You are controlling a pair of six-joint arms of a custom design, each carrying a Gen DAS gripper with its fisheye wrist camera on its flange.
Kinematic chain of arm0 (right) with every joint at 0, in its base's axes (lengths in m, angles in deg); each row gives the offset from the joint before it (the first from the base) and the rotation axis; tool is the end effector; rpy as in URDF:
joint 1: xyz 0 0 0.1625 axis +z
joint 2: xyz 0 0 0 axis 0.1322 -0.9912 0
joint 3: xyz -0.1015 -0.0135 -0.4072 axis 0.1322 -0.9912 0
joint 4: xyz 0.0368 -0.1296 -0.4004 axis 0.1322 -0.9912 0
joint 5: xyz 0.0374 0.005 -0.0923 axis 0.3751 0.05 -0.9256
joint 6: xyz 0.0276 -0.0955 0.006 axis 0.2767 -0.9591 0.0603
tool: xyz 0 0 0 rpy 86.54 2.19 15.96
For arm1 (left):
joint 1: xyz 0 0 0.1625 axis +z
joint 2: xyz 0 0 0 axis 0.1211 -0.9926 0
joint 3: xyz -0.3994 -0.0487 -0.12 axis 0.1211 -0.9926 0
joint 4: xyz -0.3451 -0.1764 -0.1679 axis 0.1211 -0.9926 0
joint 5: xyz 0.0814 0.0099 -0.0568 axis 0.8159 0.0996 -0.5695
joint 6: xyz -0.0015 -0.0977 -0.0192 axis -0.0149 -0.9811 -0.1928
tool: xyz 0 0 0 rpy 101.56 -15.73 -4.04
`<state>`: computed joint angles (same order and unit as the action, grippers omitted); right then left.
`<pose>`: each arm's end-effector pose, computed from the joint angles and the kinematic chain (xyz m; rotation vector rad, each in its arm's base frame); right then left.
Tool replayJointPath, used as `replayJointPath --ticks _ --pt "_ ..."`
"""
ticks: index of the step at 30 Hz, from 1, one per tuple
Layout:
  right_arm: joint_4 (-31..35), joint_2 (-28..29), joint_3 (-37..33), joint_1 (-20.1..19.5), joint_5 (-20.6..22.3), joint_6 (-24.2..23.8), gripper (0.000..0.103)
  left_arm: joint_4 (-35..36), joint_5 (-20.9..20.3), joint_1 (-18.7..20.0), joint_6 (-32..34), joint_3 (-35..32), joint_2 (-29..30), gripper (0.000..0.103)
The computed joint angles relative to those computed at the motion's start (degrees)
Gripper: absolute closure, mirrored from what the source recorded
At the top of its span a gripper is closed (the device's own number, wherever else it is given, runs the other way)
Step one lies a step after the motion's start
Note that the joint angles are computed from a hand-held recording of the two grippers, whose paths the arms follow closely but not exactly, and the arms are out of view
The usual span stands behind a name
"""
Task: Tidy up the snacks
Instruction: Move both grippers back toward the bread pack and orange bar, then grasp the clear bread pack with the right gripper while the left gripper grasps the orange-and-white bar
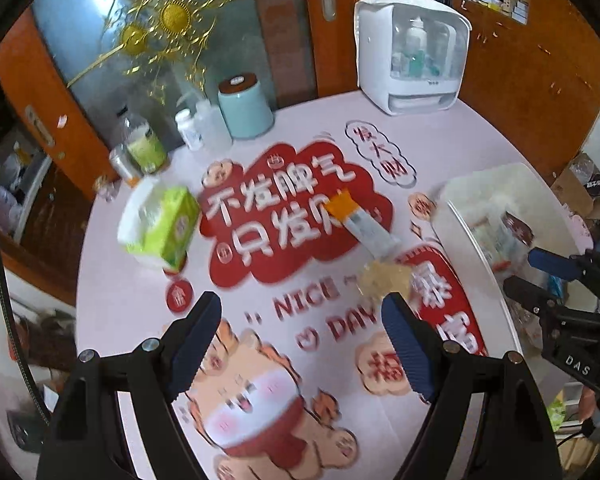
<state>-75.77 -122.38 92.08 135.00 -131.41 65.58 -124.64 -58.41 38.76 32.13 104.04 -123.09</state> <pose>0.4844 -0.2995 0.0380 0.2906 -2.3484 0.7305 -0.1175 -0.4126 0.4522 0.7895 2.2545 -0.3948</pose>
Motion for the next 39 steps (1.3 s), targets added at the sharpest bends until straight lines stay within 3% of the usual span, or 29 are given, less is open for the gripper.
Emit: replayJointPath --ticks 4,7,9,13,17,23,25,27,29,32,39 --pt "-4.7 4.1 -4.4 -4.4 2.3 -15.3 0.049 -6.1 0.5 3.5 8.4 -3.3 6.9 0.021" --pt "-3.5 7.0 -7.3 -7.9 5.6 -22.1 0.049 -8.5 0.4 5.9 11.4 -4.9 10.6 0.021" --pt "-0.7 9.0 -9.0 -10.8 9.1 -24.0 0.049 -9.2 0.0 7.9 11.7 -6.0 12.8 0.021" --pt "5.7 12.0 -11.7 -14.5 12.9 -23.8 0.049 -5.8 0.2 12.1 8.5 -8.8 16.8 0.021" --pt "10.0 14.1 -13.5 -15.4 14.3 -26.1 0.049 -4.5 0.9 14.1 9.0 -8.3 17.0 0.021" --pt "14.9 17.2 -16.4 -15.3 13.0 -29.6 0.033 -4.0 1.3 15.3 10.0 -6.8 16.9 0.021" --pt "15.8 17.9 -16.9 -15.3 12.6 -30.3 0.033 -4.2 1.3 15.5 10.1 -6.6 17.2 0.021" --pt "15.5 18.1 -16.9 -15.4 12.5 -30.8 0.033 -4.4 1.2 15.6 10.2 -6.5 17.5 0.021" --pt "14.8 18.0 -16.5 -15.3 12.2 -30.9 0.041 -4.6 0.9 15.5 10.4 -6.4 17.9 0.021" --pt "12.9 17.0 -15.3 -15.9 13.0 -29.5 0.045 -4.9 0.8 15.2 10.5 -6.1 18.4 0.021" --pt "-0.3 8.4 -7.4 -16.1 16.1 -25.1 0.045 -6.6 -0.1 14.6 10.6 -6.4 20.4 0.021"
